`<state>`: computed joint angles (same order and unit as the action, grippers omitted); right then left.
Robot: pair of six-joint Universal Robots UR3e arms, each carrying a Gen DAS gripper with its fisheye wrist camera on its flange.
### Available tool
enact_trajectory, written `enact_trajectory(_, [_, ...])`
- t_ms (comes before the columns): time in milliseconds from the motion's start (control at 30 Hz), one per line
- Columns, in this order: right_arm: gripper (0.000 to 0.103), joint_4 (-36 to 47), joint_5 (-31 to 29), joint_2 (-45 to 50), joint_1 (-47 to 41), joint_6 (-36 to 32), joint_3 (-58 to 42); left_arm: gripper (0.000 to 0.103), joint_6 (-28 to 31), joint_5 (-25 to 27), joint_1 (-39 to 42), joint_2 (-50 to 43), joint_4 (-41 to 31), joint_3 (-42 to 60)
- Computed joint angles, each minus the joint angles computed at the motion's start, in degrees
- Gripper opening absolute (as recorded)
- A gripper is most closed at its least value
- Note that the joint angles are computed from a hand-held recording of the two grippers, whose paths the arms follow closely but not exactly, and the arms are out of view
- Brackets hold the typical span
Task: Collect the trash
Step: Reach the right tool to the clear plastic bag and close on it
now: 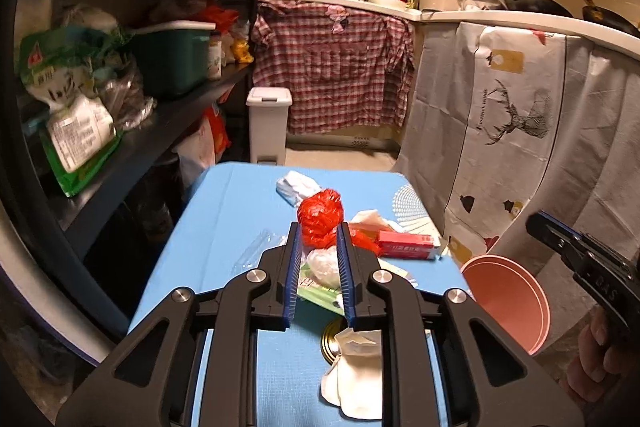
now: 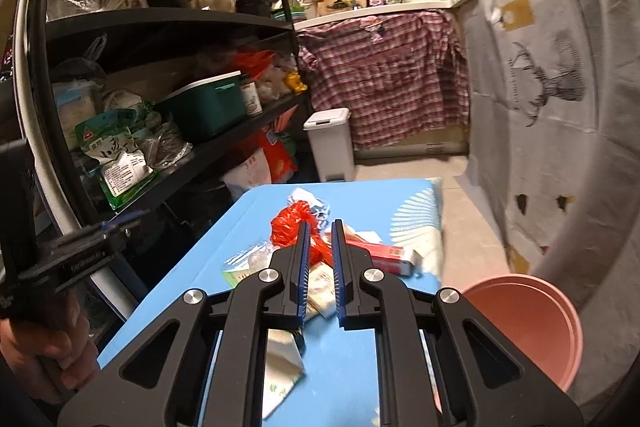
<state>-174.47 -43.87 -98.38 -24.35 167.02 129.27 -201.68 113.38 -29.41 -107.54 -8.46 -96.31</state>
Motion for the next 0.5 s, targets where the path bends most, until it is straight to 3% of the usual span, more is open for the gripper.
enact_trajectory(167, [0.014,-6.97,-4.01,10.7,5.68,2.87,-2.88,0.018,0.93,-2.0,1.85,-2.1,3.32,-1.97])
enact_trajectory(500, [0.014,-12.89,-7.06,22.2,12.11,4.04,-7.38,0.018,-1.88,-8.87,6.27,-6.74,3.86,-2.61])
